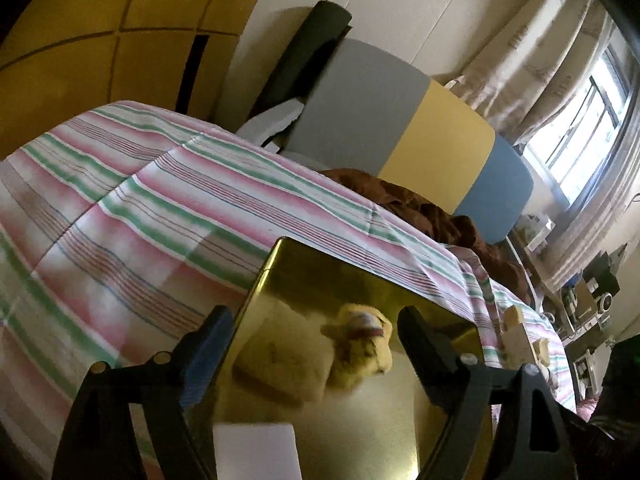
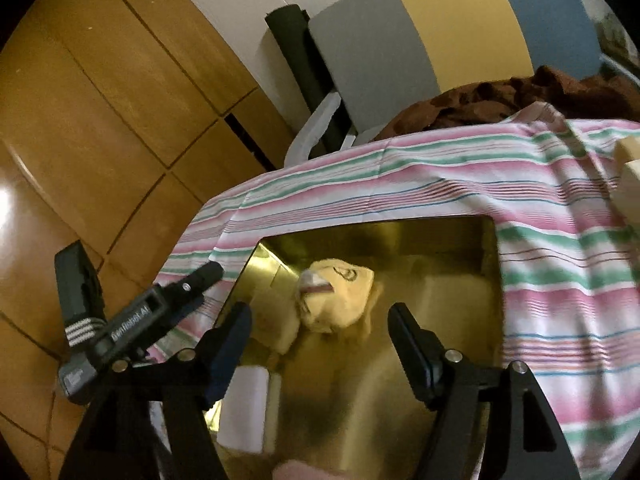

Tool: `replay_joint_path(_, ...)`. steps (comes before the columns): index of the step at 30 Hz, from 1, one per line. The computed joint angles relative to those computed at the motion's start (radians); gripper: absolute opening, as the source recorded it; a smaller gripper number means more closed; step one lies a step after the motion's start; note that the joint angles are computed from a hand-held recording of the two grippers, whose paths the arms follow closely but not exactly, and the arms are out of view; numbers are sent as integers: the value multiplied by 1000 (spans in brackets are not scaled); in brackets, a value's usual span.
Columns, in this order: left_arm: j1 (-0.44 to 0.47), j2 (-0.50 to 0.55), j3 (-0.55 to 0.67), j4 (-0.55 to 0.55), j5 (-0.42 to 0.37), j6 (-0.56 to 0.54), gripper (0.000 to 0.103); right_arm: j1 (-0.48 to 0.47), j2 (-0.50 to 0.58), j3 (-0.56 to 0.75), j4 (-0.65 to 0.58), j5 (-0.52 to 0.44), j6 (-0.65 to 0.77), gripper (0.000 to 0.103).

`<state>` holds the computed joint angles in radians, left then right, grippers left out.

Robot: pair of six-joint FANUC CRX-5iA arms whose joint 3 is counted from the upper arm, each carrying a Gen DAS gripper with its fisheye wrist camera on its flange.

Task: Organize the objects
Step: 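Carry the sponge and plush toy into the gold tray and release both, then move both tools back toward the remaining items on the sheet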

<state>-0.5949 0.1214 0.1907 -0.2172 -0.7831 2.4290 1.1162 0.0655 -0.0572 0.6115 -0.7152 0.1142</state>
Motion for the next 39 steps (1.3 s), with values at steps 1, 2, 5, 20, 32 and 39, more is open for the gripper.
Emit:
replay_joint_path(1,-12,-7,-2,-15,-2,11,86,7,-14,-18,19,0,-18,72)
replay_joint_path(2,-25,-13,-4,-26,-1,21,86,12,-27,-35,39,1,-39,72)
replay_joint_path(5,-59,-31,-20,-44,14,39,86,39,-74,-92,102,-15,-99,74)
replay_joint_path(20,-231,7,29,-58,23,20,86,152,-258,-289,281,-213,-286,75)
replay_joint_path(32,-333,122,136,62,54,-202,87,266,-443,-468,300,-459,-450,75)
replay_joint_path(39,-379,223,199,246,83,-433,87,351,-559,-574,265,-625,-569,75)
